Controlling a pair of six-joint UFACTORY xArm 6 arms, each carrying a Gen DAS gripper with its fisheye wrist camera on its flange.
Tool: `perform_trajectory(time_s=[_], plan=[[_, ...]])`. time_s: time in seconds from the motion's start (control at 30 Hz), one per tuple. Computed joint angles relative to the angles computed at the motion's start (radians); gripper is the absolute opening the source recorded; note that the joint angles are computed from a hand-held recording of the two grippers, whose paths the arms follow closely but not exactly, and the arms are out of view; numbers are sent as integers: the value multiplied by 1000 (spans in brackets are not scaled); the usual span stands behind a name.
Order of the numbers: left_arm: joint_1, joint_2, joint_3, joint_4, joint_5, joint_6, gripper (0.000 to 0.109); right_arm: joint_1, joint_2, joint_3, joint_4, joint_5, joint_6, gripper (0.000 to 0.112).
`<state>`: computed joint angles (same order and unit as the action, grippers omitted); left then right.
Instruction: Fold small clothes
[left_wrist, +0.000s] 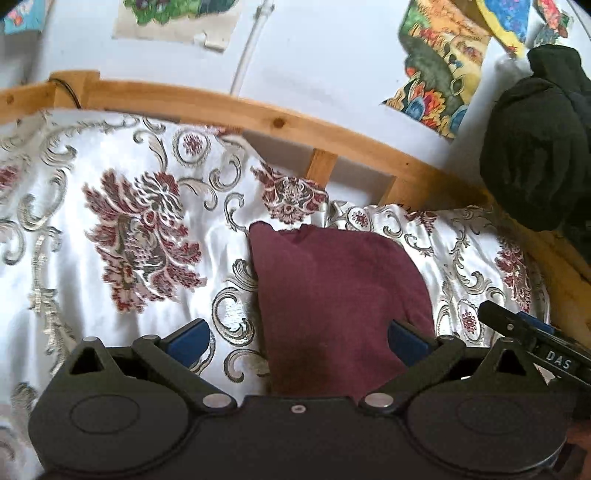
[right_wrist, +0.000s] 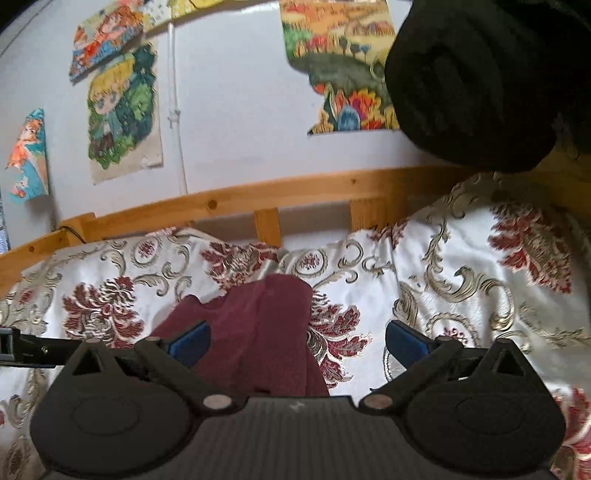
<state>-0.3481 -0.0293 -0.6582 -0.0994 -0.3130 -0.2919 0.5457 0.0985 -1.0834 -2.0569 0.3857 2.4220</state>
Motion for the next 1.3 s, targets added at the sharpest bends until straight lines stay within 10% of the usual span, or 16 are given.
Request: perform_trajectory(time_s=[0.37, 1.0, 1.3], plan=[[-297, -206, 130, -843, -131, 707, 102, 130, -266, 250, 16, 172, -57, 103], [-624, -449, 276, -1279, -405, 1038, 102, 362, -535, 485, 255, 361, -213, 103], [-724, -492, 377, -1310, -487, 917, 102, 463, -581, 538, 387, 414, -295, 103]])
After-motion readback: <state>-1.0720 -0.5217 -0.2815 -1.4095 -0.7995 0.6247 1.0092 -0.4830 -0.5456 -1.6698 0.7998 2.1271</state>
